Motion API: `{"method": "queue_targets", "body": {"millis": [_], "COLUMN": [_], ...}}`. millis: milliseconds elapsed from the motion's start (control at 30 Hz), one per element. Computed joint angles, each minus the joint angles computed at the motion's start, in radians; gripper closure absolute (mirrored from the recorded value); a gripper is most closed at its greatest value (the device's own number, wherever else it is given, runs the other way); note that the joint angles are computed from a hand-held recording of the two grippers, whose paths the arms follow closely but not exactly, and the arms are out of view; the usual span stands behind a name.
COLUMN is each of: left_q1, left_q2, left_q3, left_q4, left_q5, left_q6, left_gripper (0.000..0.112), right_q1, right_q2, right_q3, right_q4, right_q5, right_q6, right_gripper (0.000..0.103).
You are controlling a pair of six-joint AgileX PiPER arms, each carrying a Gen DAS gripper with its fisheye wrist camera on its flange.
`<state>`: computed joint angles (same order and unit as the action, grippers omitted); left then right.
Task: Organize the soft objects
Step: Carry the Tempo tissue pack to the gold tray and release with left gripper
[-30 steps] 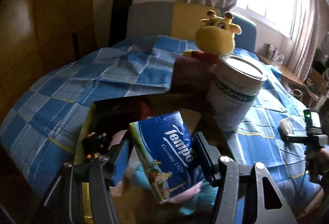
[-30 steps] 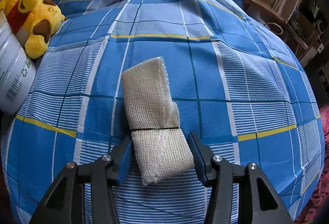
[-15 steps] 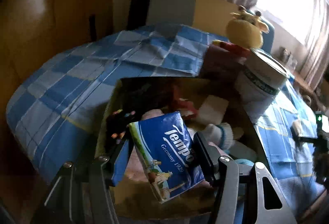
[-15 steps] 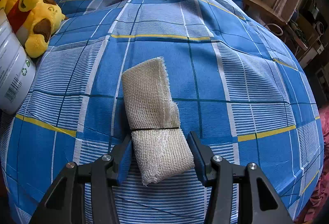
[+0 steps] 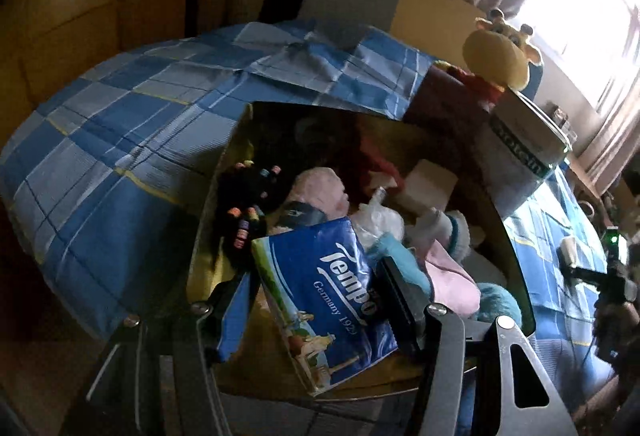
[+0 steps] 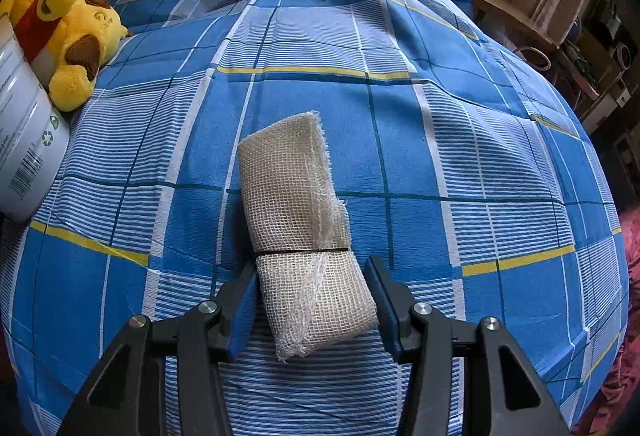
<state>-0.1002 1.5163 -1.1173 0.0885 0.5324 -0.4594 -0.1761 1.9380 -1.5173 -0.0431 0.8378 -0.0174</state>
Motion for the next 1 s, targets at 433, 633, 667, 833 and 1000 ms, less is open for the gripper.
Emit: {"method": "queue_targets", "body": {"millis": [433,633,667,833,1000], "left_q1": [-0.02,-0.058,-0.065,-0.077,-0.1], "left_q2": [0.058,0.041,0.037,0.023,0.021], "left_q3": [-0.016,-0.019,-0.02,-0.033,-0.045], "left_q4": [0.039,0.217,0.248,0.293,0.327], "left_q5": [0.02,0.043,0.049,0.064,0.076], "left_q6": [-0.032,-0.18,-0.204,-0.232,-0.244], "left_gripper": [0.039,0.036,0.035,0.035,0.035], "right_q1": [0.003,0.003,0.003,0.002,0.001], "right_q2": [0.002,0.002,0.002,0.003,0.005], "right_q3": [-0.002,-0.002,-0.002,-0.003,-0.007], "right_q4": [-0.004,-0.003,-0.003,-0.003,0.002], "right_q5": [0.001,0.001,0.001,0.001,0.004], "right_q6": [0.004,0.004,0.004,0.002,0.004], "right_gripper": [0.052,0.052,0.052,0.052,0.052]}}
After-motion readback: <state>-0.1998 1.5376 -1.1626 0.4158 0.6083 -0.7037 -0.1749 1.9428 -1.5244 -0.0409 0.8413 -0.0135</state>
